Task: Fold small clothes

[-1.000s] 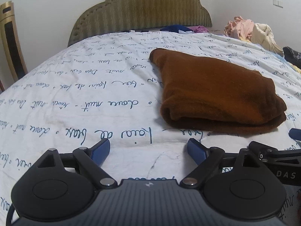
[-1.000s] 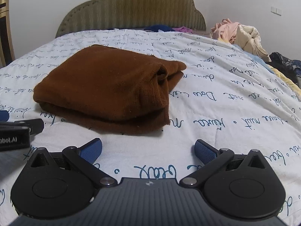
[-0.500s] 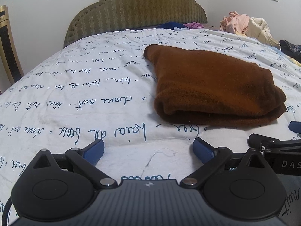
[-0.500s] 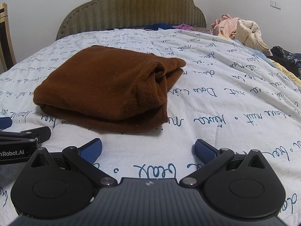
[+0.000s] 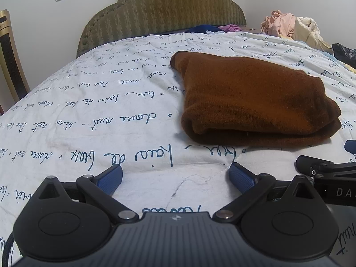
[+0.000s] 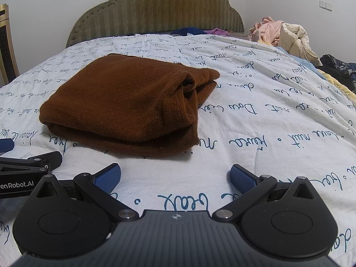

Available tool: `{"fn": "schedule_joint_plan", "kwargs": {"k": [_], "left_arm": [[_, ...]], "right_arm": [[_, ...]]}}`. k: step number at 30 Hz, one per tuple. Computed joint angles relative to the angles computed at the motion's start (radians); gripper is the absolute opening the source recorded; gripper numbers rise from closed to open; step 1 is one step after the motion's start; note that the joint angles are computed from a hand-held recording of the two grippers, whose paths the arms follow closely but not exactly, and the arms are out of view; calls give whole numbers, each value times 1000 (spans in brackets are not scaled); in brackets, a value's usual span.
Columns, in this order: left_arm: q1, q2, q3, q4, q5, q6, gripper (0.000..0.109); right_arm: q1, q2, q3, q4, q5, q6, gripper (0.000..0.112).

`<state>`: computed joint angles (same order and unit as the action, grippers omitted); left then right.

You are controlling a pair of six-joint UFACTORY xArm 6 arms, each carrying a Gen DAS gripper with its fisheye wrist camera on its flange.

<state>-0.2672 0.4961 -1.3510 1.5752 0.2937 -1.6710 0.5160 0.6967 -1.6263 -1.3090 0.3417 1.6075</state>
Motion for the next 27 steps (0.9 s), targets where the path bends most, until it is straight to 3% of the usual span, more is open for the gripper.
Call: {"fn": "schedule_joint_plan", "kwargs": {"k": [27], "left_arm": [[-3,-1,4,4,8,-10,103]], "right_arm": [[0,0,0,2,0,-2,103]]}}
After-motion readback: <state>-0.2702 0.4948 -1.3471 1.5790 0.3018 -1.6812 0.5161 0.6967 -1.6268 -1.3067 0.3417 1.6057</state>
